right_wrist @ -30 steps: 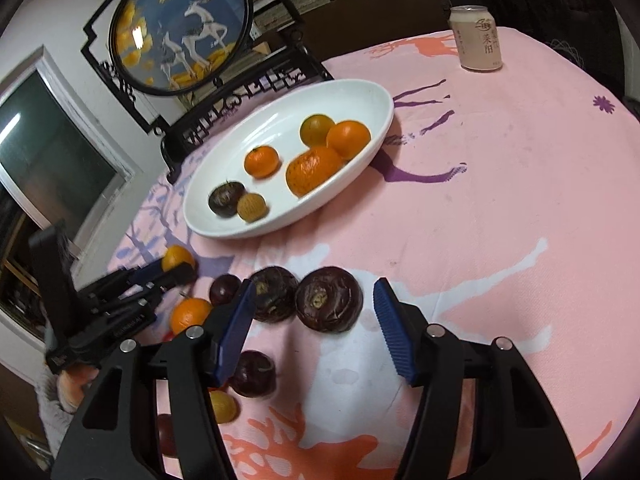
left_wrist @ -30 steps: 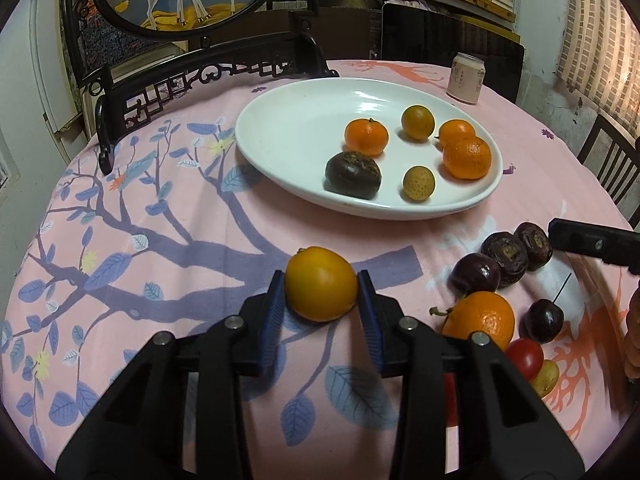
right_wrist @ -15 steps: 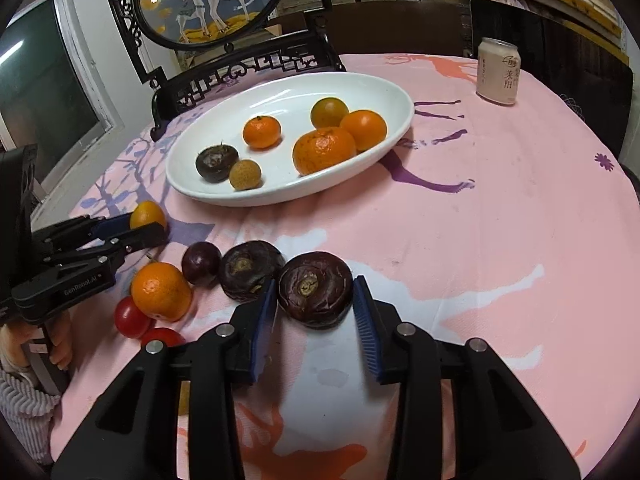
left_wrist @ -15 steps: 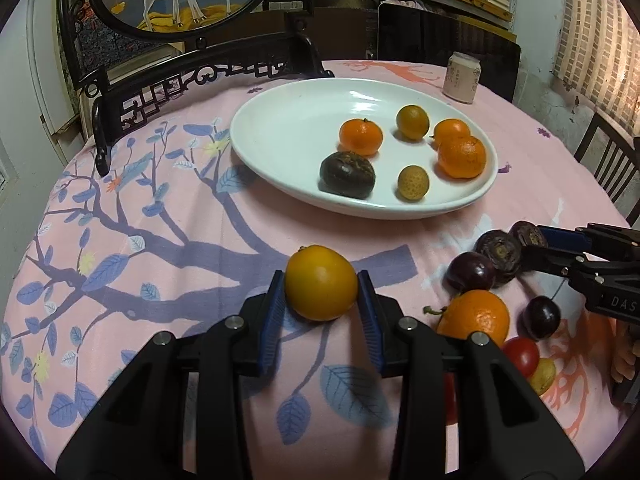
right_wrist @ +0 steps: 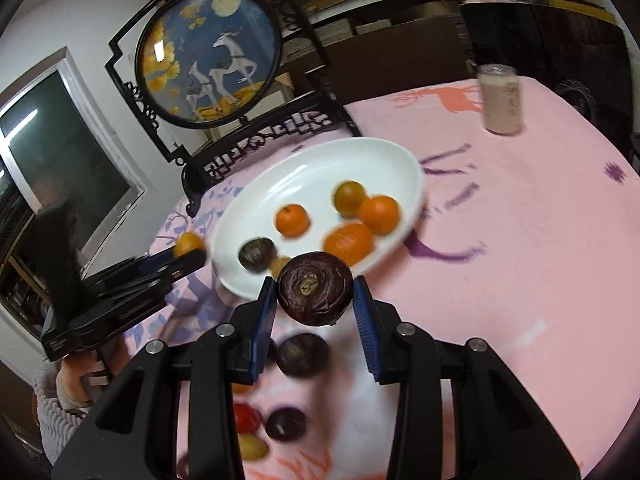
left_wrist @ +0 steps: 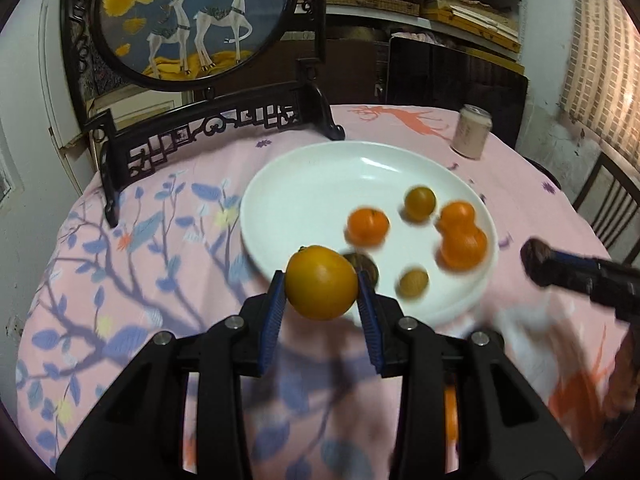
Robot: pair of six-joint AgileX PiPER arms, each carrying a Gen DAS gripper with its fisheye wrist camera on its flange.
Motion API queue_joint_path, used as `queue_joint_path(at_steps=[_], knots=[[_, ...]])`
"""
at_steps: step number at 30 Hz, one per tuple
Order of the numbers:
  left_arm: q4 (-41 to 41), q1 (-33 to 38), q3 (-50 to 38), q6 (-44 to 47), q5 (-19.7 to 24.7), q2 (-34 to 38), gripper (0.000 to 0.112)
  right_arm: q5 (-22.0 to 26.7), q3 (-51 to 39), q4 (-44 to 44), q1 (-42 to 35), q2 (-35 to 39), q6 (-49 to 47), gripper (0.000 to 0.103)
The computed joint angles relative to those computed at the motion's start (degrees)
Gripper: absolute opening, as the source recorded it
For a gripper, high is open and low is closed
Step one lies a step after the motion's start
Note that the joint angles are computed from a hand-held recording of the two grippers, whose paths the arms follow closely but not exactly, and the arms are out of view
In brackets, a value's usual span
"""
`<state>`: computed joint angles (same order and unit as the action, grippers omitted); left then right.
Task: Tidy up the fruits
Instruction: 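Release both held fruits into the white plate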
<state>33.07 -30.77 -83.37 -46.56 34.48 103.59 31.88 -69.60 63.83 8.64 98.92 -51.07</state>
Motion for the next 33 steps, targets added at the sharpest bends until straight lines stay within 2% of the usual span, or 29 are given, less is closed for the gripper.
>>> queue_joint_path(at_steps=[5,6,7,8,13,17,19,21,26,27,28,29,33], knots=[[-5.2,2.5,-9.3,5.3,2.3,7.3,0.037,0.7,-11.9,-9.6,5.0,8.4,10.8,0.04],[-5.3,2.7,-9.6,5.0,2.1,7.8,0.043,1.1,-13.0,-9.5,5.1,9.4,11.0,0.04],[-4.6,2.8,-9.2,4.1,1.3,7.9,0.059,1.6,-14.2,-9.9,5.2,10.5,11.9,0.048],[-4.1,2.8,-8.5,3.7,0.4,7.6,0.065,2.0,-15.2,-10.8,5.1,11.3,13.6,0.06],[-2.3,2.2,-4.8,2.2,-1.3,4.2,0.068,1.7,-9.9,-0.8,1.9,8.0,5.0,0.06],[6.9,-0.4,2.5,-6.8,-1.5,-0.8,0.075,2.1,-3.7,3.1,-0.2,4.3,0.4,0.062],[8.3,-1.4,6.1,-9.2,-2.1,-3.0,0.082,1.7,0.6,5.8,-1.5,2.2,-2.3,0.066],[10.0,-3.2,10.9,-11.6,-3.3,-5.7,0.082,1.8,4.7,8.3,-2.9,0.6,-4.9,0.066],[23.1,-10.8,18.7,-22.8,-1.1,-10.2,0.087,4.6,9.2,11.9,-7.3,-0.8,-5.2,0.066],[26.0,-12.3,19.7,-25.4,-0.6,-10.7,0.091,5.1,9.6,13.3,-8.2,-0.8,-5.4,0.068],[27.2,-12.9,20.0,-26.5,-0.4,-10.8,0.093,5.3,9.8,14.0,-8.8,-0.9,-5.6,0.073],[27.9,-13.5,20.3,-26.9,-0.9,-11.0,0.093,5.0,10.0,14.8,-9.3,-0.9,-5.7,0.078],[25.9,-14.0,19.2,-23.1,-2.2,-9.5,0.093,5.2,9.7,14.8,-9.8,-0.8,-5.2,0.079]])
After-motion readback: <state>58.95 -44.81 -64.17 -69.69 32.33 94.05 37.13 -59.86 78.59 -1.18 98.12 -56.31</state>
